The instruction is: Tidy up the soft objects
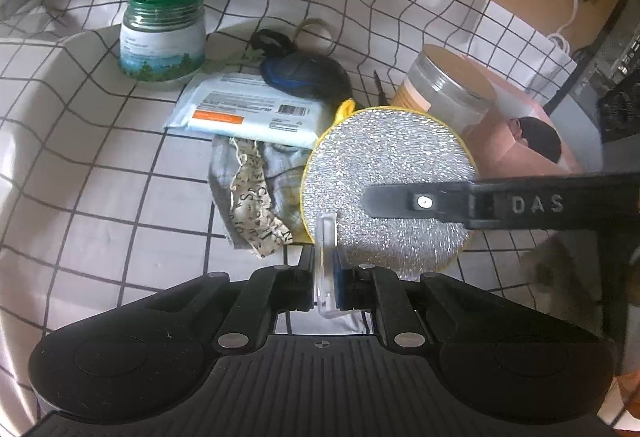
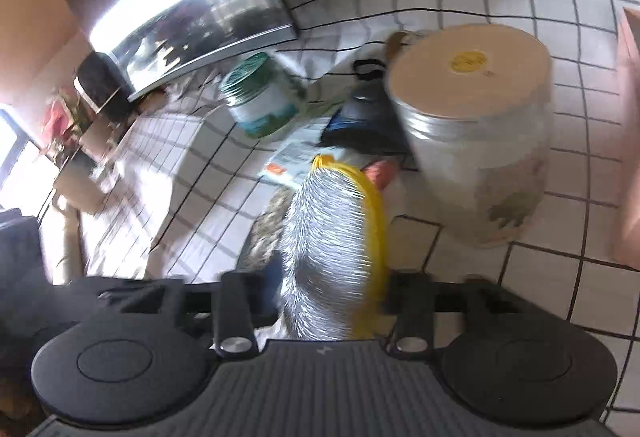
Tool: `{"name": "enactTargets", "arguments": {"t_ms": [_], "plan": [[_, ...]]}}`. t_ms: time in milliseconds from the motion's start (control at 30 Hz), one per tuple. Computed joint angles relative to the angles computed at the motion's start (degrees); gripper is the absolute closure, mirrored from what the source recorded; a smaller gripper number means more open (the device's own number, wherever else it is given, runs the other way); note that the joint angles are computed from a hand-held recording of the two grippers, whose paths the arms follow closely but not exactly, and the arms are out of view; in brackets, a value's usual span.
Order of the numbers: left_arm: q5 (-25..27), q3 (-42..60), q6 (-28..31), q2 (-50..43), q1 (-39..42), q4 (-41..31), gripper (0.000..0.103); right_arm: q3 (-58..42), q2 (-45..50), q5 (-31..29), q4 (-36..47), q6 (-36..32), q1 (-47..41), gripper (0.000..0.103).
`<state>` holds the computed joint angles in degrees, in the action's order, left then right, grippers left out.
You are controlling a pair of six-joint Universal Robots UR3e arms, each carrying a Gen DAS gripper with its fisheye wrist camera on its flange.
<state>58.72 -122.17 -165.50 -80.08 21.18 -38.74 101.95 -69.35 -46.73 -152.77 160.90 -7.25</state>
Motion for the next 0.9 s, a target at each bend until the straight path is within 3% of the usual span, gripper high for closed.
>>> {"name": "enactTargets", "arguments": {"t_ms": [33,67,333,400,500,600,667,733,900], "plan": [[-0.17,-0.13,0.16,0.52,0.09,-0.41,0.094,1.24,-1.8,-0.64,0.14,-0.36,0.07,0.086],[-0.37,-0.12,0.28,0.98,0.01,-0.84,0.094,2.76,-4.13,-1.23,0.56,-1.13,-0.01,0.088],[-1.39,-0.15,4.1,7.13,-2.78,-6.86,0.095,15.64,-23.51,-2.33,6.71,-10.61,-8.56,0.088],[1.43,-0.84,2.48,8.05,-4.01,-4.76,0.095,18.44,-27.39,-2.97,7.46,-12.43,-11.5,0.088],[7.28,-0.37,-6.09,6.5,-5.0,-0.38,0.094,23.63,-33.14,-2.84,8.46,-16.42,-16.98,0.088],[10.6,5.96,-12.55,0.41,-6.52,-4.57,0.094,26.08,-34.11,-3.48,8.57,-16.91,-19.71,0.088],[10.5,9.6,-12.71,-3.01,-7.7,-7.64,0.093,26.99,-33.88,-4.29,7.94,-16.7,-20.59,0.088],[11.8,9.98,-13.01,-4.13,-9.71,-6.24,0.089,28.02,-34.49,-4.05,8.16,-17.84,-21.74,0.088],[21.34,11.3,-14.72,-8.26,-16.67,0.19,0.088,29.68,-35.56,-3.02,7.75,-20.94,-22.91,0.088]]}}
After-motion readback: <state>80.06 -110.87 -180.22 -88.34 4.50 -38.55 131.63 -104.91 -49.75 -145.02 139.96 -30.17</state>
